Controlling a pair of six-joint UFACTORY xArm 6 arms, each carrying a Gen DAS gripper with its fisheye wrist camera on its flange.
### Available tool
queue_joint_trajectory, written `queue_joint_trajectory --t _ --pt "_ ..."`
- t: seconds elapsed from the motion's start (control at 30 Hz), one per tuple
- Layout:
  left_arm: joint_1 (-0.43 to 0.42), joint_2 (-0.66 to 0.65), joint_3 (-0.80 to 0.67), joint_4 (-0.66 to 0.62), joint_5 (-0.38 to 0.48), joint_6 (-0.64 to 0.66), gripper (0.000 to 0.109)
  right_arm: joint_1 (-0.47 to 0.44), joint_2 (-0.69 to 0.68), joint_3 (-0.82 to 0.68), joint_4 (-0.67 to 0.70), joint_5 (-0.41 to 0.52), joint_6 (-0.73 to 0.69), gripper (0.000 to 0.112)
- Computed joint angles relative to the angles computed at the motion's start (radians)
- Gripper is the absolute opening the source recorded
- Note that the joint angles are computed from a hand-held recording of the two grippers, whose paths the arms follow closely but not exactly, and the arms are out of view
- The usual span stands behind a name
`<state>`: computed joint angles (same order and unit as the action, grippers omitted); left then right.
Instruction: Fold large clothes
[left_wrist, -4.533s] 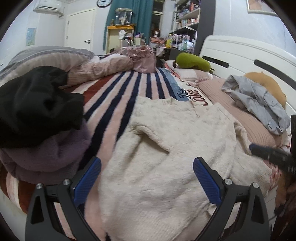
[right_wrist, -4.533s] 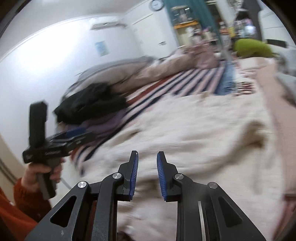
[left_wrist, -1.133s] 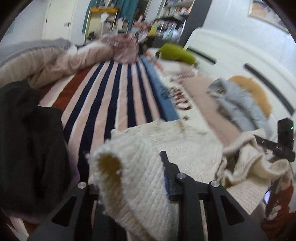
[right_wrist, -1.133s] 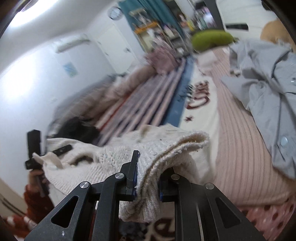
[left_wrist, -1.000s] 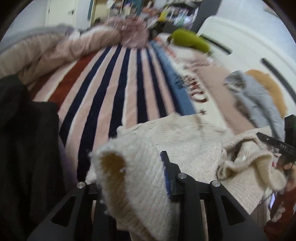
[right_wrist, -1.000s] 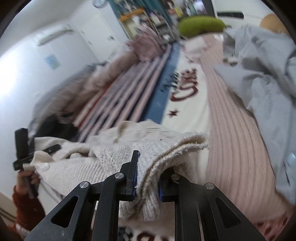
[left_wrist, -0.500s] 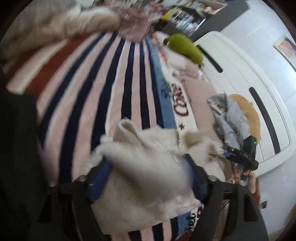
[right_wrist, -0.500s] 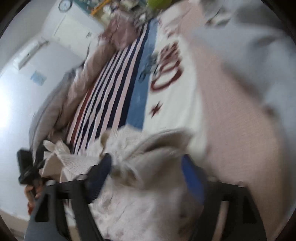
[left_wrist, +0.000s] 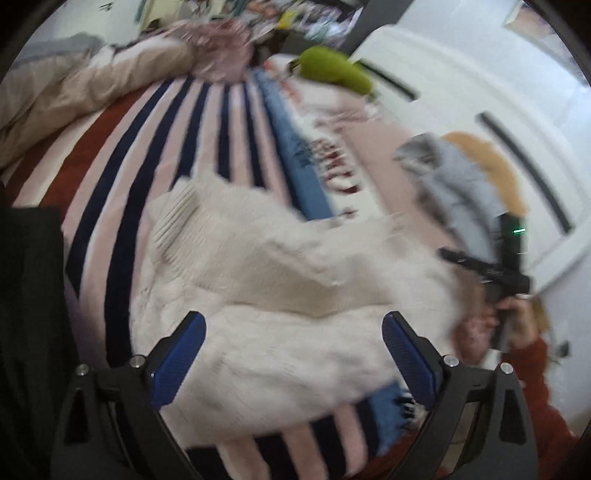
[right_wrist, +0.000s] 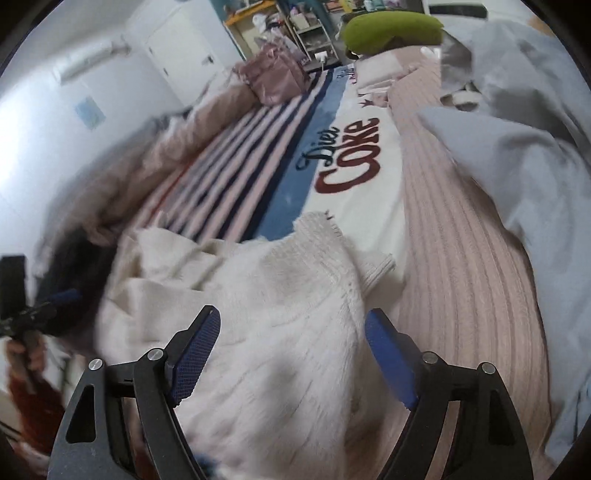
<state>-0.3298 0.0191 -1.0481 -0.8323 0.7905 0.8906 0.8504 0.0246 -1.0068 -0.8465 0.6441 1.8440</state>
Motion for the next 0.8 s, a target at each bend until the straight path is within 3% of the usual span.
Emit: queue_joint_trajectory --t 0.13,0.23,0.3,0.33,0.37,0.43,0.57,0.7,0.73,0.77,0.8 --pt "-0.072 0.167 -0.086 0.168 -0.198 -0.182 0.095 -0.040 0.099 -0.112 0.105 0.075 -0.230 0.078" --pt "-0.079 0.296 -0.193 0.293 -0.253 -0.374 0.095 -0.095 0.157 -0.137 0.264 -0.001 -0.437 0.077" --pt "-0.070 0.369 -0.270 0.308 -0.217 -0.420 0.095 -0.114 0.188 -0.140 0.373 -0.051 -0.576 0.060" --pt "-0.070 0.395 -0.292 0.328 -0.212 -0.437 0.095 -0.113 0.196 -0.149 0.381 -0.033 -0.609 0.044" --pt "-0.072 0.412 -0.300 0.346 -0.222 -0.441 0.093 -0.112 0.196 -0.148 0.358 -0.028 -0.608 0.019" --pt "-0.078 0.416 -0.282 0.376 -0.265 -0.446 0.091 -0.112 0.176 -0.124 0.288 -0.034 -0.525 0.010" --pt "-0.076 0.413 -0.249 0.419 -0.323 -0.499 0.092 -0.093 0.140 -0.112 0.170 0.137 -0.297 0.009" --pt "-0.065 0.426 -0.262 0.418 -0.304 -0.542 0.095 -0.093 0.134 -0.082 0.198 0.120 -0.303 0.010" --pt "-0.065 0.415 -0.249 0.417 -0.309 -0.543 0.095 -0.084 0.135 -0.089 0.189 0.143 -0.300 0.015" --pt "-0.066 0.399 -0.235 0.423 -0.315 -0.544 0.095 -0.072 0.130 -0.098 0.184 0.174 -0.295 0.028" --pt "-0.068 0.382 -0.220 0.424 -0.322 -0.539 0.095 -0.059 0.121 -0.105 0.181 0.210 -0.289 0.035"
